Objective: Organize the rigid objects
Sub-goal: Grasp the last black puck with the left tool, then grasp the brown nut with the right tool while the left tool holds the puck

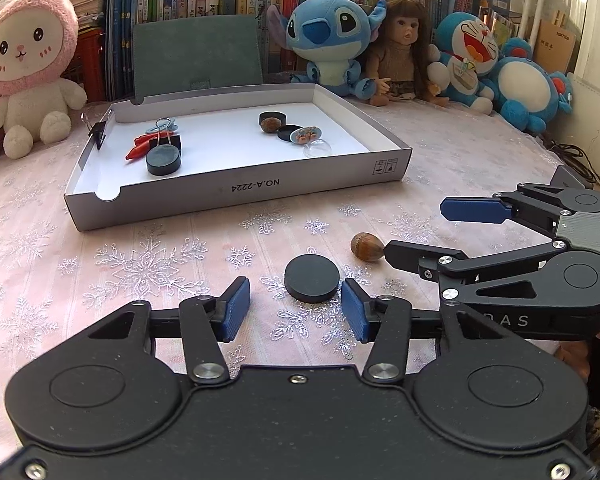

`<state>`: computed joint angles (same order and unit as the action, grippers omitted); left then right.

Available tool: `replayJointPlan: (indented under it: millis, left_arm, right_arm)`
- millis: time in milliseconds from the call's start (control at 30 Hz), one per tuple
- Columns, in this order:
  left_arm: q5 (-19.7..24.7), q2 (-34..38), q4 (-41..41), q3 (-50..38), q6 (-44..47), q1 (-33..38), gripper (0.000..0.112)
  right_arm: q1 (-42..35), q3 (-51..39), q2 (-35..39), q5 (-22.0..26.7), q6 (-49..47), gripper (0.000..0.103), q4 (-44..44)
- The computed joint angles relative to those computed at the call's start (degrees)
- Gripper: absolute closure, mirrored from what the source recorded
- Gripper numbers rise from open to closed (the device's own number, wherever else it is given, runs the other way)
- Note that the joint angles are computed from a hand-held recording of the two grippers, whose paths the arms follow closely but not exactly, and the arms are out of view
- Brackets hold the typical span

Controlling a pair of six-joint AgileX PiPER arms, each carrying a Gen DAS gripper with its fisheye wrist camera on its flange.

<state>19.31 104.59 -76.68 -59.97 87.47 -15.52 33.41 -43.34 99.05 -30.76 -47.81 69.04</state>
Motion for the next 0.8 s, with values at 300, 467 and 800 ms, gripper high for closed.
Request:
replayJointPlan:
  millis: [300,467,800]
  left_arm:
    - [-1.88,0.19,-5.35,0.72,5.26,-1.76,0.079]
    - [-2.8,0.31,-6.74,0.69,6.41,-2.26,0.083]
    - [-5.22,-0.34,-11.41,1.87,9.7,-2.12,0.083]
  right_arm:
    - [-0.29,1.01,-0.57,-0.42,0.97,0.024,-0.1]
    - [-0.18,0.93,-0.42,-0.41,1.22,0.024,-0.41]
    - [0.42,0.4,0.24,-0.93,4.56,0.024,-2.58]
